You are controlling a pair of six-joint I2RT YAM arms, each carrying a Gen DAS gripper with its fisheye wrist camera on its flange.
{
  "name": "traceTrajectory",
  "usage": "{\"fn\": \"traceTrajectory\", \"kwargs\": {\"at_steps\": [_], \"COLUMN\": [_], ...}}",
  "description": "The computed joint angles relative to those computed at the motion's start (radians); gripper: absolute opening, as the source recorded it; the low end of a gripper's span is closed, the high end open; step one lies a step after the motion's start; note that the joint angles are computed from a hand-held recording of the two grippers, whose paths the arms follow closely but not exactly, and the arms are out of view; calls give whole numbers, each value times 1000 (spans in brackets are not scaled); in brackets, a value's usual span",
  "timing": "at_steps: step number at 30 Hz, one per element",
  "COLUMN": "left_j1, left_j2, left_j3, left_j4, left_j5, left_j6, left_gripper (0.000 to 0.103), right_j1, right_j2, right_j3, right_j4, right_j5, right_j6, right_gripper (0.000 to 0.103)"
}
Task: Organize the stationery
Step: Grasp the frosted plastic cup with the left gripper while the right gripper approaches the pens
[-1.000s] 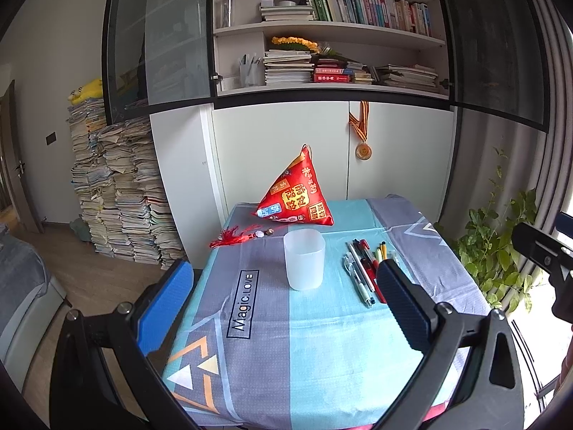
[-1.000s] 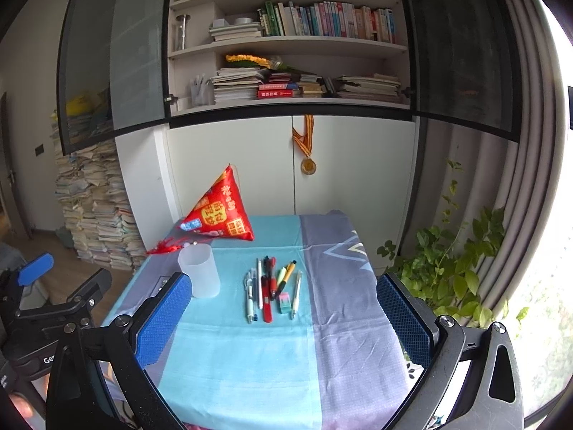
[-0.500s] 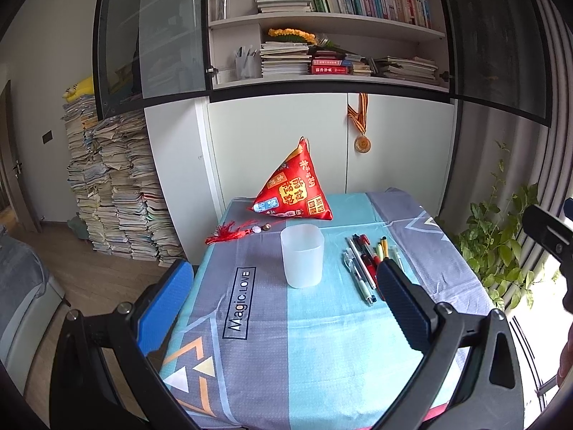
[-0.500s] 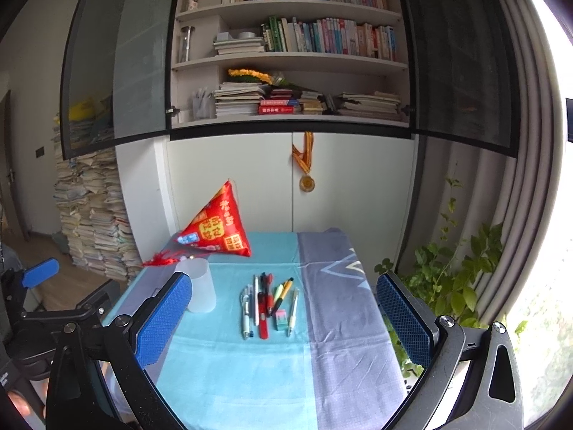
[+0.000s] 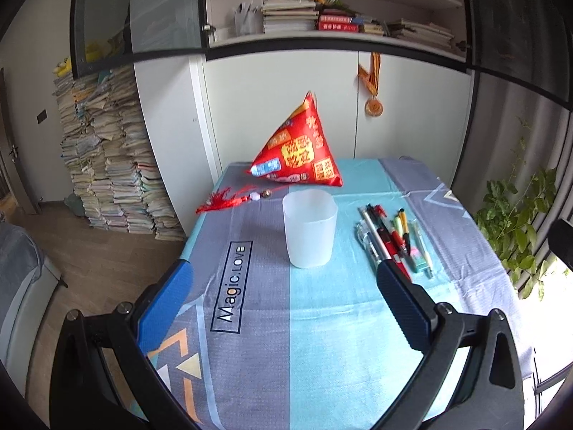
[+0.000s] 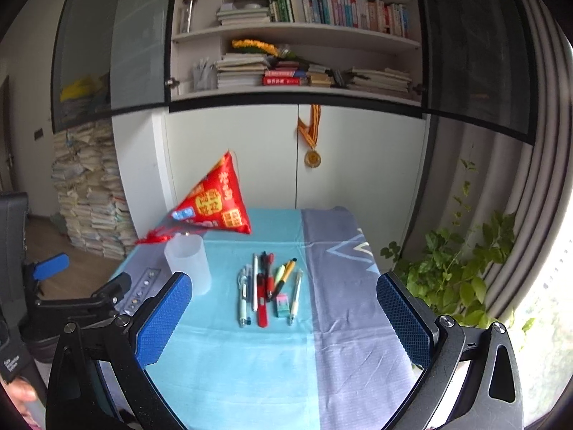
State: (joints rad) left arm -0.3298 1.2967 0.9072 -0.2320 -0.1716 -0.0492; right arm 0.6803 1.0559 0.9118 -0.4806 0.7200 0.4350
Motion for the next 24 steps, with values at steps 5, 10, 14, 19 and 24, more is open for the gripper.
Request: {"fn": "traceTrajectory", "kwargs": {"at_steps": [5, 10, 14, 19, 24], "left_j1": [26, 50, 52, 26, 16], "left_j2": [141, 317, 430, 553, 662], "left_j3": [58, 144, 222, 317, 423], "left_j4": [28, 65, 75, 107, 89], "left_j5": [12, 46, 85, 22, -15], "left_j6": [0, -7, -14, 0, 6], "left_gripper": [102, 102, 102, 102, 102], "right_j1": [-112, -211, -292, -381, -431], "right_j2": [56, 140, 231, 340, 432], "right_j3": [-13, -11, 7, 45, 89], "right_j4": [50, 100, 127, 166, 201], "right_j5": [-146, -237, -317, -397, -454], "right_j6": [-30, -54, -65, -77, -102], "right_gripper": [103, 103, 103, 103, 103]}}
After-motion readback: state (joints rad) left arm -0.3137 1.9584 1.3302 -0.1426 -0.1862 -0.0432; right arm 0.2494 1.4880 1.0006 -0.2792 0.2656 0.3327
